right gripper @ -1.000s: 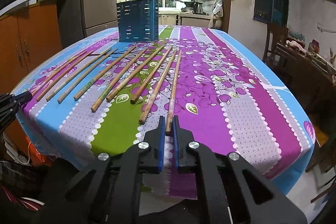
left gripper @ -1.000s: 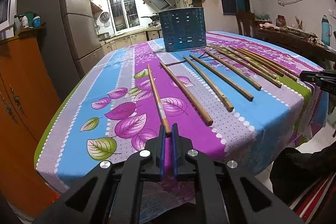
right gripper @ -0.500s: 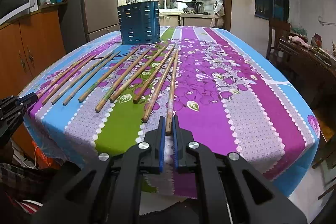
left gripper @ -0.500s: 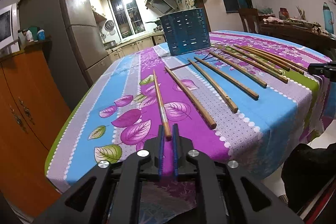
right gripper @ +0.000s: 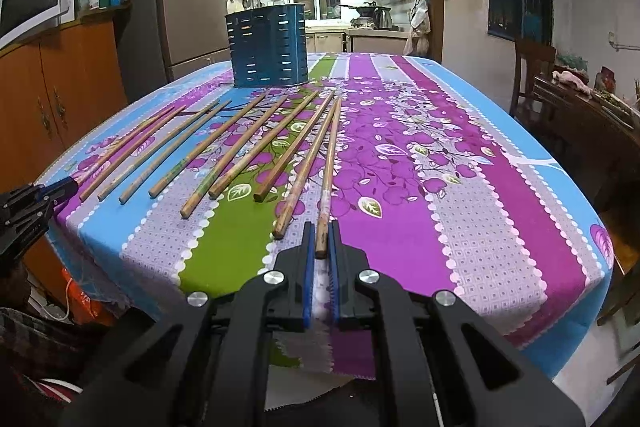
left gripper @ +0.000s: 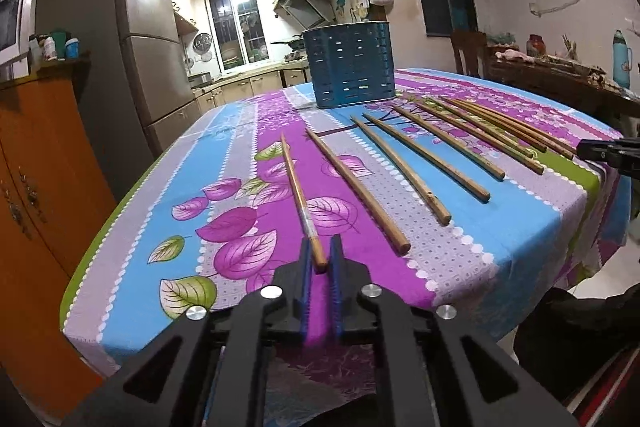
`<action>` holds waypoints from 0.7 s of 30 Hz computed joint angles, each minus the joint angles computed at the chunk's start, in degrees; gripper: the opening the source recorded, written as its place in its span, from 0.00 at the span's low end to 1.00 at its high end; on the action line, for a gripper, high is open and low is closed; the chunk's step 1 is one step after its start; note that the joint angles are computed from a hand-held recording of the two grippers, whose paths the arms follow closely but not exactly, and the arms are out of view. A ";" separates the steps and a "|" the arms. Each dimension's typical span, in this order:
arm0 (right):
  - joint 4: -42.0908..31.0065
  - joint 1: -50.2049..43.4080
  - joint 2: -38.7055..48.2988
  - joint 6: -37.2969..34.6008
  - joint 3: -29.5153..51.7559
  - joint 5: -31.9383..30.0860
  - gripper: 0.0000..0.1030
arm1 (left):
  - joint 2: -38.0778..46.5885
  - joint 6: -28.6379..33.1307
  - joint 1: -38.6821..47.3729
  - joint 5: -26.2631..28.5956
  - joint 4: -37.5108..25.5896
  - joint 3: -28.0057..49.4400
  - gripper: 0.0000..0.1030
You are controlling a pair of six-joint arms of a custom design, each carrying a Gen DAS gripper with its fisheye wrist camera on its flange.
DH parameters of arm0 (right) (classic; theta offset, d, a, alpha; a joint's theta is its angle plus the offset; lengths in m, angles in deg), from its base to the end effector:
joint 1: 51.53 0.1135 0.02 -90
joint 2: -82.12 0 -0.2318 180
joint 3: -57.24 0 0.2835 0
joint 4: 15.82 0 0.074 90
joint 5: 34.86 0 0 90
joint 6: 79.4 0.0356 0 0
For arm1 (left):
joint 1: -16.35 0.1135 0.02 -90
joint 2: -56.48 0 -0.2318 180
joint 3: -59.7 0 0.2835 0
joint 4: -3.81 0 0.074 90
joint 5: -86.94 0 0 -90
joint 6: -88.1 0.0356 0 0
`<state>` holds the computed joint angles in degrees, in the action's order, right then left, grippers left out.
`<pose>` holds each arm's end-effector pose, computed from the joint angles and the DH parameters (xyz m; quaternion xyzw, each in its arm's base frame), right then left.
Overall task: Organize utensils
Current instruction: 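Lift the left tool's chopstick toward the blue holder while the right tool carries its chopstick there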
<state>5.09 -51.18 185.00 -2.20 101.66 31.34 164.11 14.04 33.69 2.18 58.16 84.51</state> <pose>0.3044 0.0162 0.0329 -0.1910 0.8616 0.1370 0.4499 0.2127 0.0630 0.0010 0.0129 0.8586 0.1087 0.5008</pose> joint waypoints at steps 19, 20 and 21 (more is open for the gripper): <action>0.80 -9.24 -5.28 -0.67 4.40 -18.54 0.05 | -41.71 -10.18 -3.42 -9.30 -36.39 -1.63 0.07; 0.89 -9.49 -5.89 -0.40 5.17 -19.50 0.05 | -43.11 -10.45 -3.70 -9.60 -37.66 -1.07 0.07; 0.89 -9.58 -6.13 -0.21 5.72 -20.03 0.05 | -43.87 -10.66 -3.87 -9.76 -38.52 -0.37 0.07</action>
